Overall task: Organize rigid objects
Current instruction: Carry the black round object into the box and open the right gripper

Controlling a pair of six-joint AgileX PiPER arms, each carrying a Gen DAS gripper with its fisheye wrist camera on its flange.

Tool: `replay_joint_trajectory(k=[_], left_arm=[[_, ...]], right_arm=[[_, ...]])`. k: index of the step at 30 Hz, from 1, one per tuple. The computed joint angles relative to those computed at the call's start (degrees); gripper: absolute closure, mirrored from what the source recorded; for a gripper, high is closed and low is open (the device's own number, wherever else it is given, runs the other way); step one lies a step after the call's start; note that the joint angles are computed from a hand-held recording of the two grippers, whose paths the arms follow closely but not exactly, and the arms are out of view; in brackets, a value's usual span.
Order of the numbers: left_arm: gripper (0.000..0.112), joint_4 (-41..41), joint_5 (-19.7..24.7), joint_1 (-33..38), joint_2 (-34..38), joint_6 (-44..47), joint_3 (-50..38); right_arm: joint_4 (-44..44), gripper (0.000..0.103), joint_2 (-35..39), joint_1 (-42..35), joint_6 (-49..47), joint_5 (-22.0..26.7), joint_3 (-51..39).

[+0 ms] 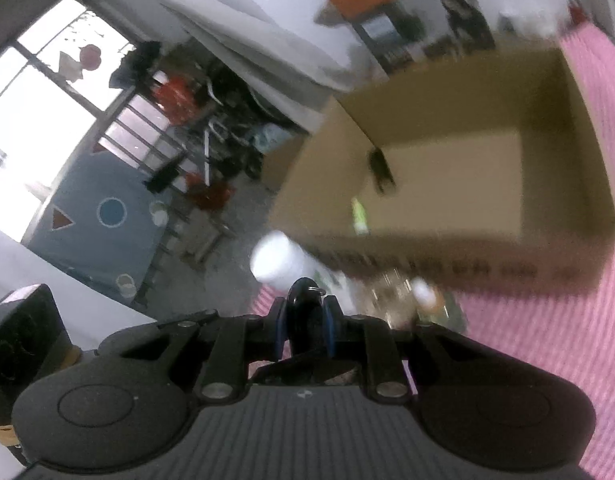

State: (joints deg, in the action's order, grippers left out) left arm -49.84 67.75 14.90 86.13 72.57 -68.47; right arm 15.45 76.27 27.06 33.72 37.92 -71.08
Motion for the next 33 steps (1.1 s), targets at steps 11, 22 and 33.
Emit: replay_joint_trajectory(k=[11,22,33], left_arm=[[0.078,6.5,-0.4,-9.1,18.5,-23.2,-25.9],[0.077,21.2,0.8,-15.1,32.1,-36.8,-42.3],[0.068,22.3,0.5,-15.1,32.7,-38.5,-43.9]], right_arm=[[25.0,0.083,20.4,-17.5,-23.6,11.3,-21.4],[28.3,0.082,42.8,-21.5,-23.0,24.2,-41.5],[26.1,0.080,52.1,-22.0,-17.9,30.4,-52.4]])
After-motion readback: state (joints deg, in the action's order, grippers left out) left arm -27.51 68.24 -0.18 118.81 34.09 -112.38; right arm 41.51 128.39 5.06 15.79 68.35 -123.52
